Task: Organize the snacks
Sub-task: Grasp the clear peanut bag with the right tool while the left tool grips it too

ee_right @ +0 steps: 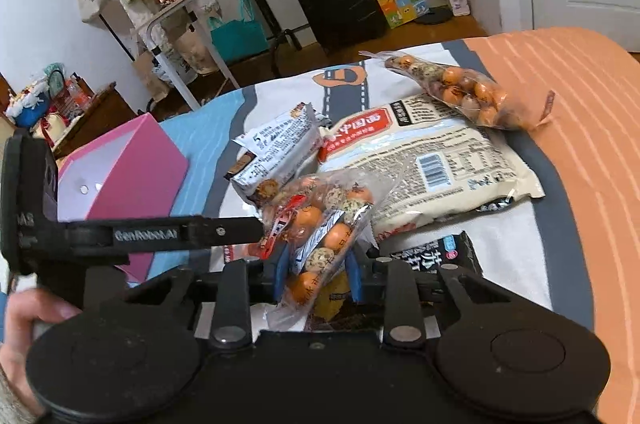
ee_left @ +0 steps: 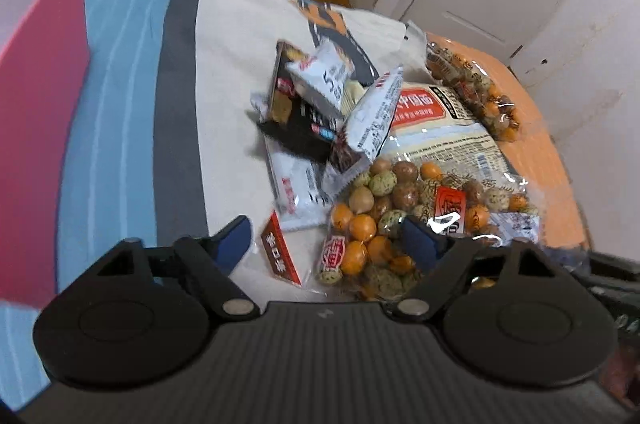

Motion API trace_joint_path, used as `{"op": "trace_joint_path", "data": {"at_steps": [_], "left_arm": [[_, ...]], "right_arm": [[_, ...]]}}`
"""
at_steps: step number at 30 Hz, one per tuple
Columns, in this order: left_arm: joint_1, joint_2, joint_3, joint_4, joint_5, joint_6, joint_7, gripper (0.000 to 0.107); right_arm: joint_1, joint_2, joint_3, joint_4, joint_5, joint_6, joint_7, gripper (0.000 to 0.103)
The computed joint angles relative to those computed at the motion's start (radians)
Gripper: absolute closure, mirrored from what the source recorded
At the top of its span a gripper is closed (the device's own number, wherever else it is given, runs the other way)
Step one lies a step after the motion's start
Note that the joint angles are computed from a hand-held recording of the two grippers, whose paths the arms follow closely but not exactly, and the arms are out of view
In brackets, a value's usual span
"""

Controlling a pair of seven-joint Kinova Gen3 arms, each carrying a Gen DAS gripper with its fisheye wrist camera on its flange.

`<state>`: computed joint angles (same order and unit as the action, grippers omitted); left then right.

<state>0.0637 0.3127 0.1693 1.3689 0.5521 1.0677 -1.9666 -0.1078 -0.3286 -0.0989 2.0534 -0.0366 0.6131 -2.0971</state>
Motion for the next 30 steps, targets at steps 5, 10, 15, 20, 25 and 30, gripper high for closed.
{"op": "trace_joint_path", "data": {"at_steps": [5, 10, 15, 20, 25, 30], "left_arm": [[-0.009, -0.020, -0.024, 0.027, -0.002, -0.050, 0.055, 0.028], [-0.027, 0.001, -0.043, 0.021, 0.026, -0.045, 0.103, 0.021], [-0.172, 0.045, 0.049, 0.069, 0.224, 0.032, 0.022, 0.023], [-0.184, 0.051, 0.017, 0.090, 0.323, 0.133, -0.039, 0.036], [-0.133, -0.005, 0.004, 0.113, 0.292, 0.107, -0.118, 0.057], [-0.054, -0.071, -0.013, 0.148, 0.192, 0.010, -0.132, 0.060]], "right_arm": [[-0.023, -0.004, 0.089, 0.012, -0.093, 0.012, 0.037, 0.070], [0.013, 0.003, 0.075, -0.017, -0.085, 0.097, 0.047, 0.058], [0.045, 0.005, 0.026, -0.038, -0.023, 0.161, -0.008, 0.058], [0.033, 0.000, 0.028, -0.013, -0.019, 0.130, -0.007, 0.061], [0.038, -0.003, -0.010, -0.005, 0.026, 0.115, -0.041, 0.063], [0.031, -0.009, -0.008, 0.015, 0.038, 0.090, -0.044, 0.062]]}}
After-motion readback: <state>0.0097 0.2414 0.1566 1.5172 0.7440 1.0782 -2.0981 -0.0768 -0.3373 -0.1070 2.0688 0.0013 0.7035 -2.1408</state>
